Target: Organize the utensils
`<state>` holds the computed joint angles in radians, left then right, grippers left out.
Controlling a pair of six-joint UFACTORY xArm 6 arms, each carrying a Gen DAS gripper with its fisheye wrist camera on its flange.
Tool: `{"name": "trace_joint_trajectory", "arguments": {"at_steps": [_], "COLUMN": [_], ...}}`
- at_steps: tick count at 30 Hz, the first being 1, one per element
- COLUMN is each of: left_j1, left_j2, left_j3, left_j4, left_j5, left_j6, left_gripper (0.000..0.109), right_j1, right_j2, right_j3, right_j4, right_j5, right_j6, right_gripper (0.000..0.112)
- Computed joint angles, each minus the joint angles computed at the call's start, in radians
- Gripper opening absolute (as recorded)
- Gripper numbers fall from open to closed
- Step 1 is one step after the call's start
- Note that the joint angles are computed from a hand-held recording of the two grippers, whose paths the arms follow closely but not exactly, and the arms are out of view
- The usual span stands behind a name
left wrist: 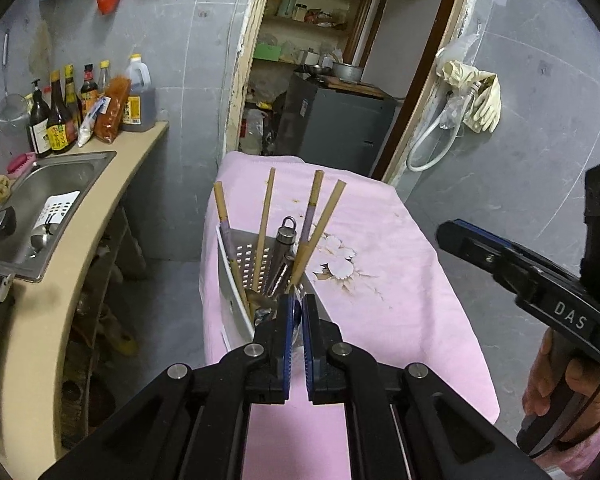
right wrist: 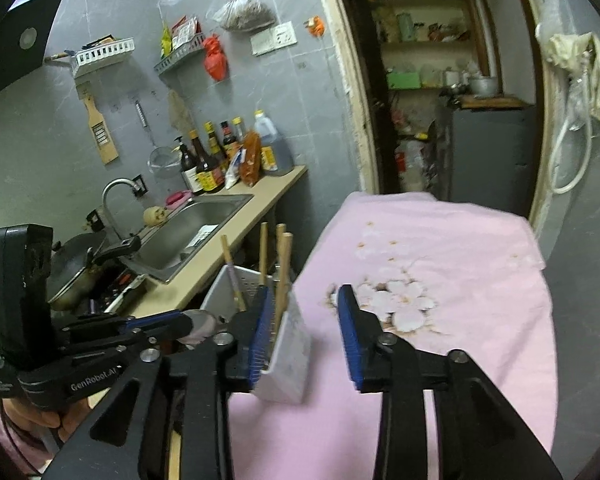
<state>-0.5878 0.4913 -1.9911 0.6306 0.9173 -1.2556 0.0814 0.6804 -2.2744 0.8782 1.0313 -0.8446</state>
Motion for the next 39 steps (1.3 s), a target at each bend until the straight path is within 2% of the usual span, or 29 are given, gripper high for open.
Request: {"name": "trace_joint_trajectory", "arguments": {"at_steps": [5,6,8,9,10,14,17,23,27,31,35,39], "left_j1": [-0.035,-0.041,-0.055,-0.062,-0.073,-0.098,-0.116,-0.165,-0.193,-0.230,-0.267,-0.302], "left_j2": [0.032,0.038,0.041,0.041,0.045,0.055,0.060,0.080,0.077,0.069,0.068,0.076], "left_j3": [-0.055,-0.065,-0.069,-0.069,-0.076,-0.098,-0.113,-0.155,-0.149,-0.130,-0.117,-0.120], "left_j4": [0.063,0.073,0.102,0.121,0.152,0.193,0.217,0.300,0.354,0.417,0.471,0.497], "left_j5": [0.063,0.073,0.089,0.098,0.113,0.148,0.168,0.220,0.230,0.258,0.300,0.345], "left_j6": [-0.055,-0.066,-0.098,-0.115,-0.138,-0.157,-0.169,-0.198,-0.246,-0.300,-0.338,-0.338], "left_gripper": [0.006,0.009,0.027,0.042,0.049,0.049,0.050,0.063,0.079,0.092,0.098,0.100], "right_j1": [-0.031,-0.041,-0.052,-0.060,-0.064,-0.083,-0.092,-0.108,-0.124,-0.145,-0.175,-0.208], "right_j2": [-0.058,-0.071,-0.087,-0.095,-0.105,-0.149,-0.199,-0.294,-0.356,-0.412,-0.469,-0.520], "right_j3": [0.088,0.108,0.132,0.141,0.156,0.222,0.299,0.438,0.526,0.604,0.687,0.762], "right_j4": [0.030,0.041,0.055,0.062,0.067,0.096,0.138,0.210,0.247,0.278,0.339,0.394], "right_j5": [-0.057,-0.066,-0.077,-0.079,-0.082,-0.104,-0.154,-0.249,-0.292,-0.312,-0.331,-0.333], "right_j6": [-0.052,-0.068,-0.083,-0.089,-0.095,-0.124,-0.164,-0.263,-0.324,-0.372,-0.439,-0.505], "right_gripper": [0.046,0.049,0.052,0.052,0.053,0.054,0.063,0.072,0.085,0.092,0.100,0.101]}}
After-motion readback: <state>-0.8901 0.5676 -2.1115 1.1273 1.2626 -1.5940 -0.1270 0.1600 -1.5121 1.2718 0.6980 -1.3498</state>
